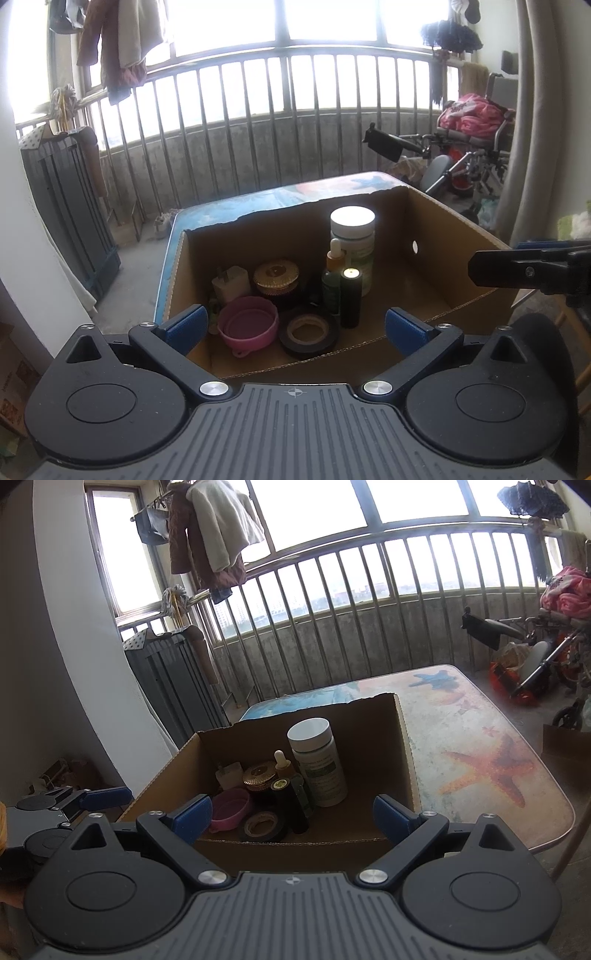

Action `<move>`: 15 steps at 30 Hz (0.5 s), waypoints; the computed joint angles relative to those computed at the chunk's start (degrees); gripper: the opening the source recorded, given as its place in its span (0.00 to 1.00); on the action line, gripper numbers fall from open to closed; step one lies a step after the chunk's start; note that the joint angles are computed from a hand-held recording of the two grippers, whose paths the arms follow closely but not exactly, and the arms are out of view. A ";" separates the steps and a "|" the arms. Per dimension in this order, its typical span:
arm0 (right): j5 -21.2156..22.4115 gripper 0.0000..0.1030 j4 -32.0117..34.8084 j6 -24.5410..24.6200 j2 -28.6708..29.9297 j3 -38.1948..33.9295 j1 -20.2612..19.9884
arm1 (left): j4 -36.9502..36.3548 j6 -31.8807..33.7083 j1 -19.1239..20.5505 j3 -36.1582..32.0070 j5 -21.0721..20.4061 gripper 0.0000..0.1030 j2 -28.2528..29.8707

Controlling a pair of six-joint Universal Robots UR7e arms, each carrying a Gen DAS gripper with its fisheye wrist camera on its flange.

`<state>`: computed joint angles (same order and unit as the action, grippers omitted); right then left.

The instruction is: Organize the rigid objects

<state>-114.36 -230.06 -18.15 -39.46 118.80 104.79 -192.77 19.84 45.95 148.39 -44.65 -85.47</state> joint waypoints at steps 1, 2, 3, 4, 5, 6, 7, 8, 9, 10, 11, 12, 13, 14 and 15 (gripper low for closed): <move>0.00 0.94 -0.02 0.00 0.02 -0.02 0.00 | 0.01 -0.03 -0.10 0.01 0.14 1.00 0.09; -0.07 0.94 0.07 0.07 0.03 -0.08 0.01 | -0.21 0.09 -0.24 0.06 0.35 1.00 0.22; -0.23 0.94 0.36 0.25 -0.03 -0.12 0.06 | -0.66 0.41 -0.36 0.12 0.48 1.00 0.42; -0.24 0.94 0.68 0.25 -0.06 -0.22 0.07 | -1.13 0.71 -0.52 0.22 0.57 1.00 0.57; -0.20 0.94 0.77 -0.02 -0.02 -0.29 0.14 | -1.45 0.87 -0.67 0.31 0.60 1.00 0.63; -0.25 0.94 0.79 -0.21 0.03 -0.40 0.25 | -1.61 0.95 -0.74 0.37 0.48 1.00 0.62; -0.23 0.94 0.87 -0.40 0.05 -0.47 0.36 | -1.51 0.94 -0.71 0.37 0.21 1.00 0.52; -0.05 0.94 0.98 -0.55 0.03 -0.48 0.40 | -1.33 0.97 -0.64 0.37 -0.05 1.00 0.32; 0.03 0.94 0.97 -0.64 0.08 -0.51 0.43 | -1.20 1.08 -0.57 0.34 -0.20 1.00 0.21; 0.06 0.94 0.93 -0.66 0.16 -0.51 0.49 | -1.21 1.21 -0.54 0.32 -0.14 1.00 0.23; -0.05 0.95 1.12 -0.50 0.23 -0.64 0.51 | -1.48 1.46 -0.48 0.25 0.08 1.00 0.42; -0.19 0.95 1.44 -0.34 0.27 -0.79 0.52 | -1.76 1.52 -0.45 0.21 0.28 1.00 0.65; -0.24 0.95 2.01 -0.29 0.24 -0.92 0.52 | -1.90 1.44 -0.35 0.17 0.30 1.00 0.78; -0.27 0.95 2.18 -0.38 0.24 -0.94 0.56 | -1.77 1.27 -0.21 0.11 0.13 1.00 0.74; -0.37 0.95 2.19 -0.50 0.34 -1.02 0.65 | -1.42 1.02 -0.05 0.06 -0.15 1.00 0.56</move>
<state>-114.72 -227.87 -18.65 -39.12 117.77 105.45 -194.18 20.85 45.90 148.45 -44.80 -84.92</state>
